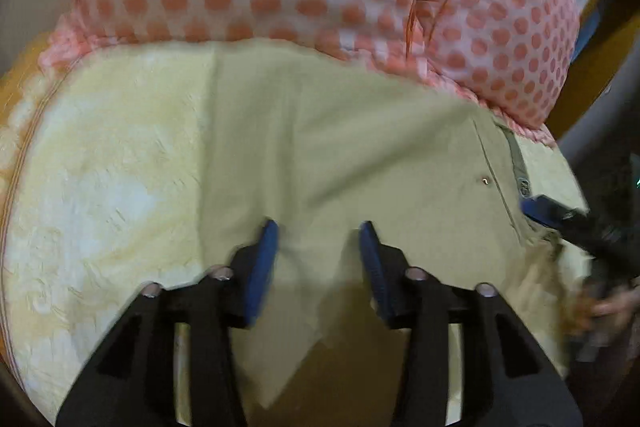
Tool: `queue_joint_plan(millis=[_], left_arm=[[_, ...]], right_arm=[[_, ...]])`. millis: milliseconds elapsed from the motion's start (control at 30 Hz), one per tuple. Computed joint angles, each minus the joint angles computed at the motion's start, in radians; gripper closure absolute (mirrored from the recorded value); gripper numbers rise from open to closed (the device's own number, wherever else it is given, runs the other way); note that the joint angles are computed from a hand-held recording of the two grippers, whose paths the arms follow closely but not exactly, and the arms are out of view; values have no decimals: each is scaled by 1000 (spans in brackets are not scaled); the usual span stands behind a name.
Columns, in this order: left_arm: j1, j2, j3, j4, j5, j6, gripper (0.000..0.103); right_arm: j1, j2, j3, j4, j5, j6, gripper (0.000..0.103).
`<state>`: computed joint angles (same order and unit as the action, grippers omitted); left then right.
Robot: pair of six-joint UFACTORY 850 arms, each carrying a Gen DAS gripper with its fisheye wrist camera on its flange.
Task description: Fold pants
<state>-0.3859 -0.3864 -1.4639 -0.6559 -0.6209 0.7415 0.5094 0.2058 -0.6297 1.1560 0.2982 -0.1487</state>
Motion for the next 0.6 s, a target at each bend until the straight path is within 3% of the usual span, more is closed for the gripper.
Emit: queue_joint_plan(millis=[33, 100, 167, 200, 300, 367, 467, 500, 600], left_arm=[[-5, 29, 30, 39, 30, -30, 55], [4, 136, 147, -2, 103, 23, 26], [7, 248, 282, -45, 226, 96, 10], [6, 319, 368, -51, 293, 119, 9], [22, 426, 503, -117, 304, 178, 7], [22, 460, 558, -121, 300, 160, 7], [6, 470, 591, -31, 327, 60, 6], [-12, 476, 604, 13, 370, 23, 2], [-38, 494, 636, 150, 429, -92, 2]], right_arm=[[41, 15, 8, 105, 57, -86, 45], [175, 18, 2, 314, 241, -295, 9], [342, -24, -32, 492, 439, -474, 6], [407, -68, -56, 548, 520, -530, 6], [493, -159, -107, 625, 603, -582, 6], [502, -207, -136, 658, 585, -573, 6], [514, -268, -184, 719, 640, -590, 6], [513, -281, -201, 741, 648, -610, 6], [525, -341, -259, 818, 712, -687, 3]])
